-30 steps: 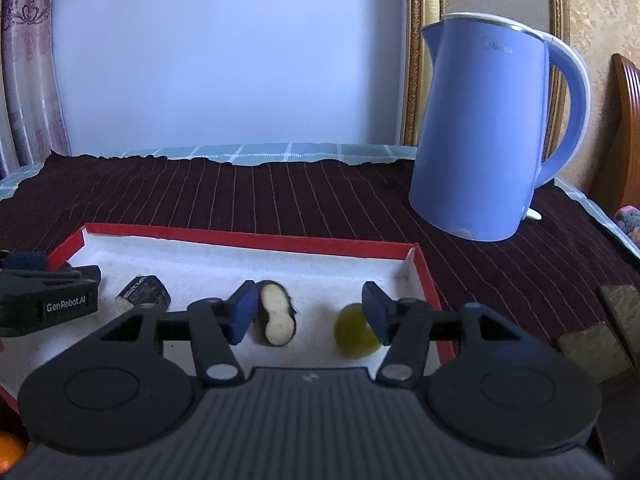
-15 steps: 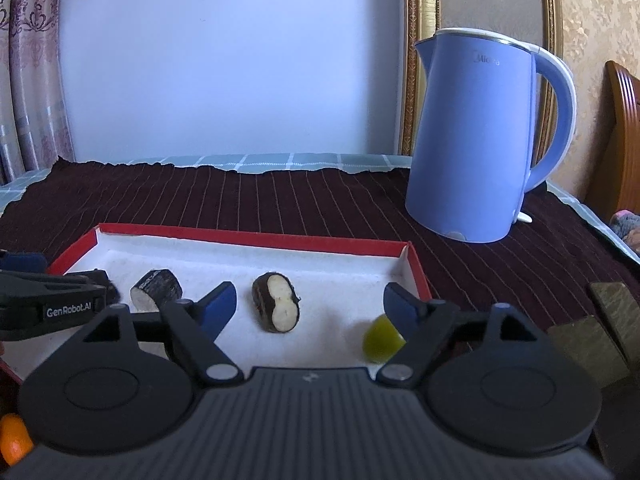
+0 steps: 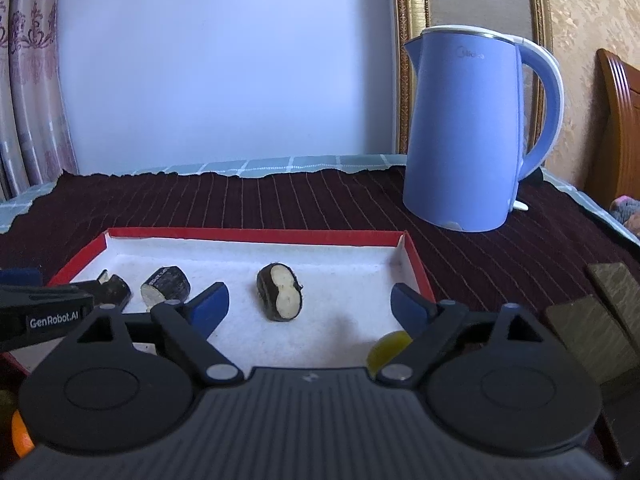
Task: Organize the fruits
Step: 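Open both tools to release the cylinder and dark fruit in the tray, then withdraw both open tools from the tray back toward the fruit row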
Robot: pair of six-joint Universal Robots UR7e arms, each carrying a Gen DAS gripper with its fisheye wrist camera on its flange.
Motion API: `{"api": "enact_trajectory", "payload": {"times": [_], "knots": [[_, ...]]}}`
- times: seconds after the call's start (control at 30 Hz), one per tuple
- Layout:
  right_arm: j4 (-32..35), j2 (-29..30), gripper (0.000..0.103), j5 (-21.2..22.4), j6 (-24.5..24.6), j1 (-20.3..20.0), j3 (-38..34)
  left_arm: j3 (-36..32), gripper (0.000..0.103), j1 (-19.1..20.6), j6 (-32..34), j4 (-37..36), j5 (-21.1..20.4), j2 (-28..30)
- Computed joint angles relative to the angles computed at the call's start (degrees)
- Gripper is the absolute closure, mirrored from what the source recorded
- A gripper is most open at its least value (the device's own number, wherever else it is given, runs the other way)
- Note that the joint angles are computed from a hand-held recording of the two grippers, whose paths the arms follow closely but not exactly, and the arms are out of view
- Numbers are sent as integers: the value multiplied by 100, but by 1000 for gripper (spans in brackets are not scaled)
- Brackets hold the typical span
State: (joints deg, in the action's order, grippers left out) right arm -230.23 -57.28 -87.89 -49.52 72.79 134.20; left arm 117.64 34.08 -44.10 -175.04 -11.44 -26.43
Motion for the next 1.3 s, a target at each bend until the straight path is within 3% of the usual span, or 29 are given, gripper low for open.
{"api": "enact_trajectory", "payload": {"times": [0.27,0.4,0.5,1.3], "knots": [[-643,212,9,225,-364,-93,182,56,39,-84,282,-387,2,149],[-711,204,8,343,-431,-147,306,161,39,-165,-14,-164,106,118],[-772,204,7,395,-436,-185,367,214,33,-177,-109,-122,78,90],[-1340,315,3,655,-547,-451,697,822,32,-478,-1015,96,-42,-108]]}}
